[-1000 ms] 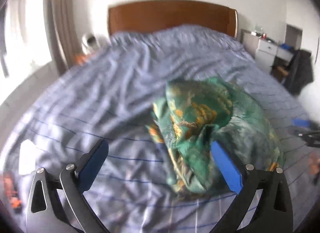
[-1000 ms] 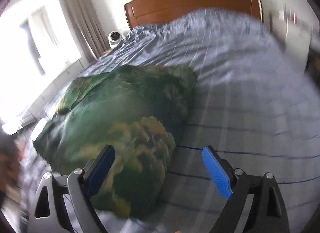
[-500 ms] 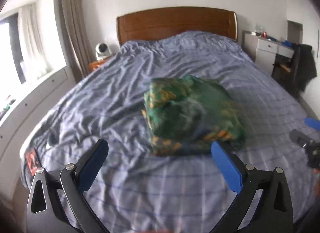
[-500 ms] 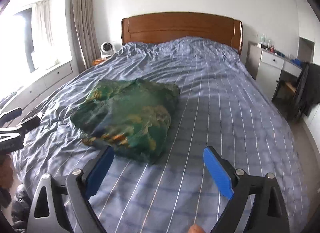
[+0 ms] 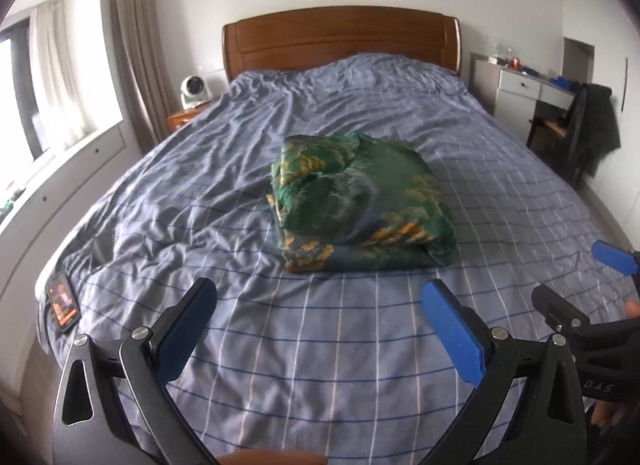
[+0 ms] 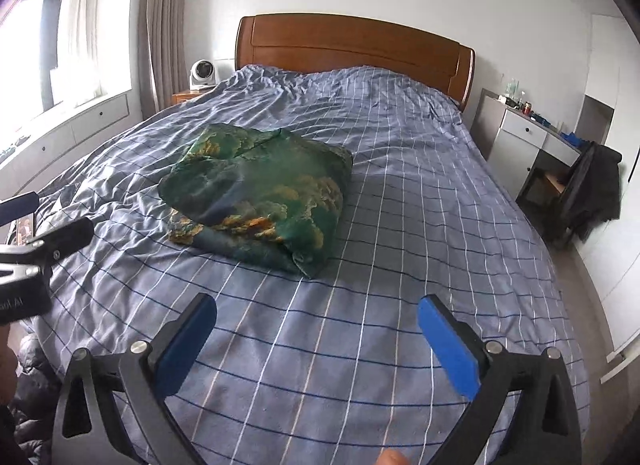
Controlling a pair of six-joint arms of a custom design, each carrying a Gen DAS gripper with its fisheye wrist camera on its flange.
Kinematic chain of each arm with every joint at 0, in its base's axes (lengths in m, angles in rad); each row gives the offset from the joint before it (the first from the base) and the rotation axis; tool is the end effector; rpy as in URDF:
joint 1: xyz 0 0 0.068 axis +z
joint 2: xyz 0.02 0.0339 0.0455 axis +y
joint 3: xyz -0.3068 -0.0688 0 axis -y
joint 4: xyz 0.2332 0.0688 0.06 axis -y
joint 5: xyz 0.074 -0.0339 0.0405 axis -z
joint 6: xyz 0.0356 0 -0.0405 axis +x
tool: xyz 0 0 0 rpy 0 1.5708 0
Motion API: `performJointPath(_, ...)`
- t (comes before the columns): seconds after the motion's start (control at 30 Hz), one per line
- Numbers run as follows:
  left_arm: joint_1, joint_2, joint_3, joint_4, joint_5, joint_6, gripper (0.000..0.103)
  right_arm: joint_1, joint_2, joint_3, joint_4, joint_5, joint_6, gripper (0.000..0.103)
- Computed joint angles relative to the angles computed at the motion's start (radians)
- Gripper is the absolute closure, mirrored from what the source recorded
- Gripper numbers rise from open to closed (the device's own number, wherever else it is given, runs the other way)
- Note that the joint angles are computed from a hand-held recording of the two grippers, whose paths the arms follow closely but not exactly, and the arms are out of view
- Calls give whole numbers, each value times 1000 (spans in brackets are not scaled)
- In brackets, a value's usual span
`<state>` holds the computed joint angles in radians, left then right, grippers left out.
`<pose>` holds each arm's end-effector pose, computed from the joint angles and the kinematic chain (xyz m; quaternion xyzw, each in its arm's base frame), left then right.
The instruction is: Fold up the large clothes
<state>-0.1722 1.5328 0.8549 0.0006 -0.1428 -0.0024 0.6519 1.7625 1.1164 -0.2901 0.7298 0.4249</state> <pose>0.3090 -0.0486 0.2521 0.0456 0.8989 0.0265 0.4349 0.3009 0.1998 0.2412 0.0101 0.8944 -0.1416 0.4241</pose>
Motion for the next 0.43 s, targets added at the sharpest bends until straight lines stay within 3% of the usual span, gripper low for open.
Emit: performJointPath(0.43,-11,9,-8,11,-10,-19,0,14,-5,9,-30,19,24,1)
